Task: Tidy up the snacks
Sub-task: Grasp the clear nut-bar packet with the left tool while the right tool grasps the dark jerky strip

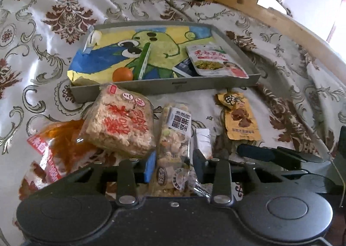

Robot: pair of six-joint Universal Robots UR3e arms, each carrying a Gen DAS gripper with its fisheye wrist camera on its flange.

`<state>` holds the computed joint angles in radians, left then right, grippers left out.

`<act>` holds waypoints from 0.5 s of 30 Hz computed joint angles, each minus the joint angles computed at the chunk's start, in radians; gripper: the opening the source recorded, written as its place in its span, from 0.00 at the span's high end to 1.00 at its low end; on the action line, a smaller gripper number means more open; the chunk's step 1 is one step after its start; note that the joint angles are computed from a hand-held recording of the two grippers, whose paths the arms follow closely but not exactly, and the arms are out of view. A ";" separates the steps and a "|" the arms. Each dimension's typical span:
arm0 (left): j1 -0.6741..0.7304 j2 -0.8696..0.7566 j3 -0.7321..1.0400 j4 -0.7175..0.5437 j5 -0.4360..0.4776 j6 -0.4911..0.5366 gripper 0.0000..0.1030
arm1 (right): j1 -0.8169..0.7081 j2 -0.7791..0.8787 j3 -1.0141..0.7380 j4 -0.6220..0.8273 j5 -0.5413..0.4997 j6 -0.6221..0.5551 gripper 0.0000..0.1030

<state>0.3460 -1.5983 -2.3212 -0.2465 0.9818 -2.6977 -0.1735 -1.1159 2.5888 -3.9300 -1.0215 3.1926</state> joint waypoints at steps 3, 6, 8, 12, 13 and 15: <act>-0.036 -0.035 0.036 -0.004 0.041 -0.025 0.62 | -0.041 0.020 -0.006 0.001 0.057 -0.002 0.25; -0.057 -0.047 0.053 -0.014 0.061 -0.019 0.62 | -0.014 0.014 -0.029 0.019 0.008 0.005 0.37; -0.065 -0.047 0.052 -0.010 0.074 -0.025 0.62 | -0.005 0.011 -0.028 0.015 -0.018 0.009 0.46; -0.058 -0.023 0.043 -0.035 0.077 -0.035 0.63 | -0.036 0.000 -0.009 0.016 0.025 0.029 0.60; -0.055 -0.015 0.040 -0.046 0.076 -0.033 0.63 | -0.048 -0.007 -0.003 0.023 0.039 0.032 0.62; -0.041 0.011 0.030 -0.077 0.067 -0.032 0.63 | -0.069 -0.025 0.010 0.039 0.063 0.044 0.69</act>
<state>0.3051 -1.5871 -2.2909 -0.3239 1.0486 -2.7297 -0.2424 -1.1409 2.5985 -3.8909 -0.9580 3.2362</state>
